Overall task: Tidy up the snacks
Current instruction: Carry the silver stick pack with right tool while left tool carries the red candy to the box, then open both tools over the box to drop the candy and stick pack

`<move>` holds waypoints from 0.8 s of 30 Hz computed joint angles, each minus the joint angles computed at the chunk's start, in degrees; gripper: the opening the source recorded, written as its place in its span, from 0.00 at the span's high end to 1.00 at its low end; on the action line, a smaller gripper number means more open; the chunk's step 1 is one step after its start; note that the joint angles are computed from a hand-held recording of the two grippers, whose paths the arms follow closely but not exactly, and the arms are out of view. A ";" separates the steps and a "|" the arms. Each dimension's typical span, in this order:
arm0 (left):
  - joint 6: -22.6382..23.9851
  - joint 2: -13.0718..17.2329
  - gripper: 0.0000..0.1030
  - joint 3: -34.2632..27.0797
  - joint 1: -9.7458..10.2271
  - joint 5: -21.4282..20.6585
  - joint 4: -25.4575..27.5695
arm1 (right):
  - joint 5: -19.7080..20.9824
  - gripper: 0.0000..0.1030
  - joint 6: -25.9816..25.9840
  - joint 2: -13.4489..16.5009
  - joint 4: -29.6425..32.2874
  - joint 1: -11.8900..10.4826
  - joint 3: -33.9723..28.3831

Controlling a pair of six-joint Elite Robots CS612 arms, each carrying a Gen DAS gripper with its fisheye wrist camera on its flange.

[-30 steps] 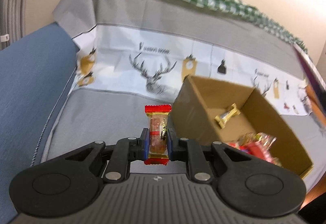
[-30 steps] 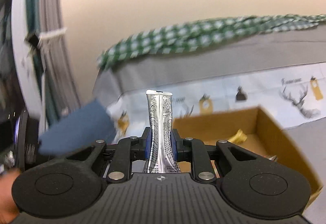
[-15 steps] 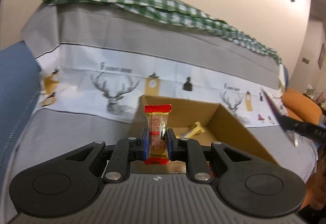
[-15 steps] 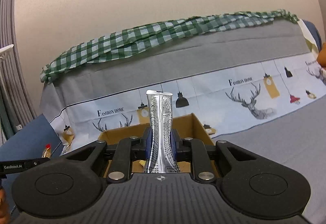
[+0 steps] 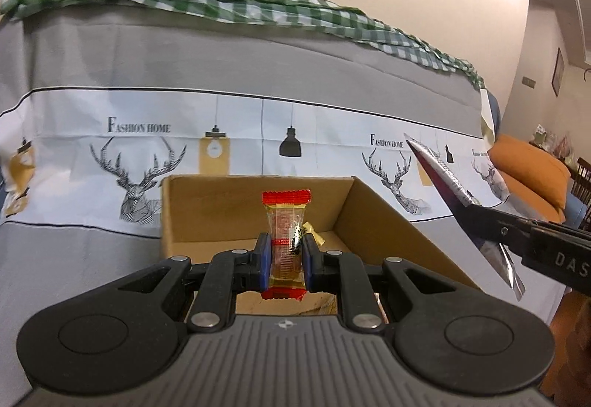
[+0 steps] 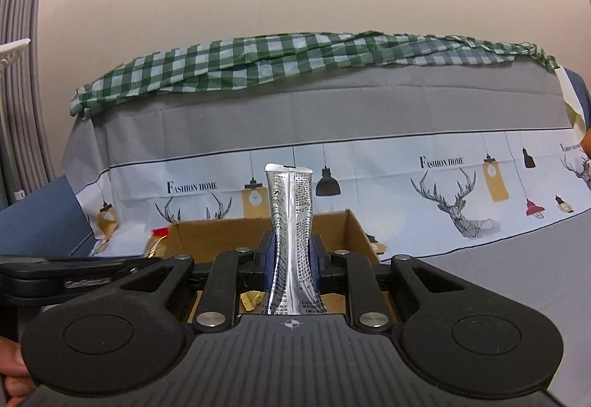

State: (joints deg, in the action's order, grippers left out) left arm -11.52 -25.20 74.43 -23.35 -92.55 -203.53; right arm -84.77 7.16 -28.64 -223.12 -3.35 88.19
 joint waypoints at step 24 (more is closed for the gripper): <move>-3.21 -1.35 0.00 2.94 0.68 1.95 -8.70 | -8.55 0.01 5.31 -0.55 8.77 1.39 -0.87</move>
